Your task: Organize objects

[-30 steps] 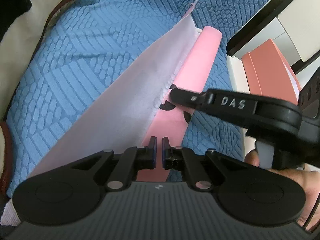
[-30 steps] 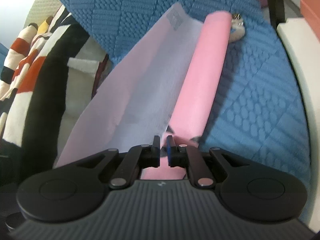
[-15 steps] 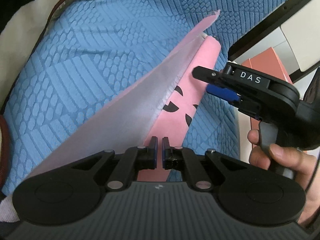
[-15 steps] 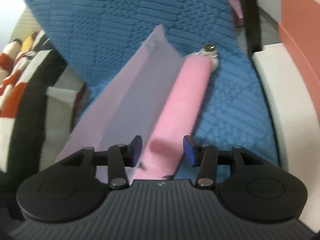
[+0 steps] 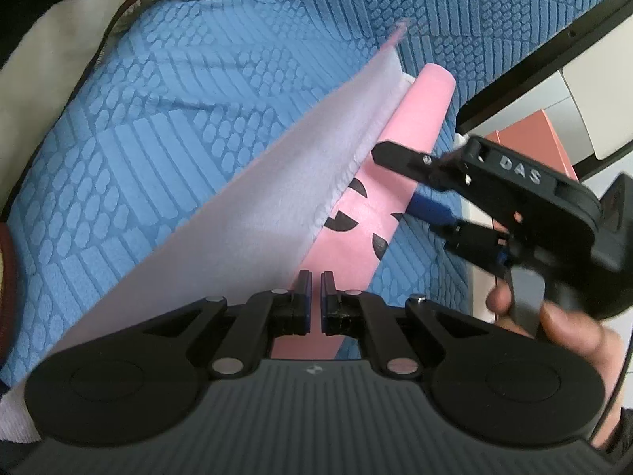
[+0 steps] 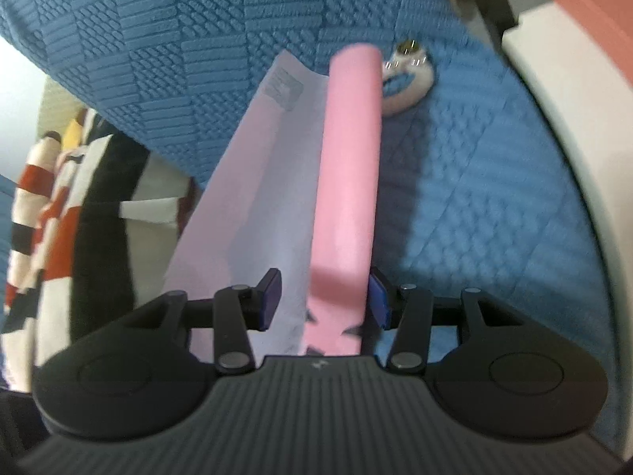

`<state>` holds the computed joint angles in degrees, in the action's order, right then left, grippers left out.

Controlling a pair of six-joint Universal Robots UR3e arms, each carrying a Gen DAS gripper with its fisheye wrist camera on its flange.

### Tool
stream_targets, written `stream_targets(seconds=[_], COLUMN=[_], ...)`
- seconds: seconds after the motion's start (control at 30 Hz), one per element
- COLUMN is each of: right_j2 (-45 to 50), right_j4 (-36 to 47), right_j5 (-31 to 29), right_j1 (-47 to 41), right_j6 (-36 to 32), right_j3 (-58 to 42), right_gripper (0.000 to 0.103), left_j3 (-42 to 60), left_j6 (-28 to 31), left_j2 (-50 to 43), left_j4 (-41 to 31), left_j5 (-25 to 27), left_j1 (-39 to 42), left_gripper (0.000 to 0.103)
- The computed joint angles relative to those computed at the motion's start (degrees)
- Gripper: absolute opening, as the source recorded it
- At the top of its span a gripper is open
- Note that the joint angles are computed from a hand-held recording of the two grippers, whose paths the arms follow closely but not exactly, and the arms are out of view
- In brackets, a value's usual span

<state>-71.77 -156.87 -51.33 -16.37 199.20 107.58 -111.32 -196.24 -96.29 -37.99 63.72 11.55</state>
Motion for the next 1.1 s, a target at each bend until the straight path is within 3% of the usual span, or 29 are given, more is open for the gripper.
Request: stream_targets(seconds=[0.13,0.2,0.27,0.37,0.67,0.93,1.1], right_j2=[-0.77,-1.51,-1.65,-1.31,-5.57,-9.13,-14.01], right_j4=[-0.38,0.88,2.59,3.66,5.08,8.34,11.84], right_j5=[7.56,5.64,3.72,2.48,2.20,2.06,1.07], right_j1=[-1.39,-0.04,0.98,1.57,0.80,-1.39,-2.93], right_j6=[1.77,0.53,-0.22,0.90,0.31,-2.57,-7.44], right_j3=[3.96,3.68,2.86,2.16,5.17,7.39,10.02], right_gripper=[0.043,0.033,0.013,0.007,0.006,0.006,0.006], left_j3=[-0.36,-0.57,-0.88,-1.10,-1.94,-1.50,-2.86], left_j6=[-0.76,-1.20,-1.66,-0.99,1.49,2.70,2.14], left_j2=[0.16,0.28,0.48,0.60,2.94,3.80,4.41], left_j4=[1.16,1.43,1.74,2.00,1.92,4.03,8.18], left_j5=[0.79,1.17,1.46,1.88,3.29,7.81,8.24], left_j1=[-0.45,-0.47,-0.41,-0.58,-2.19,-7.65,-10.75], left_gripper=[0.006,0.006,0.006,0.006,0.009,0.032,0.034])
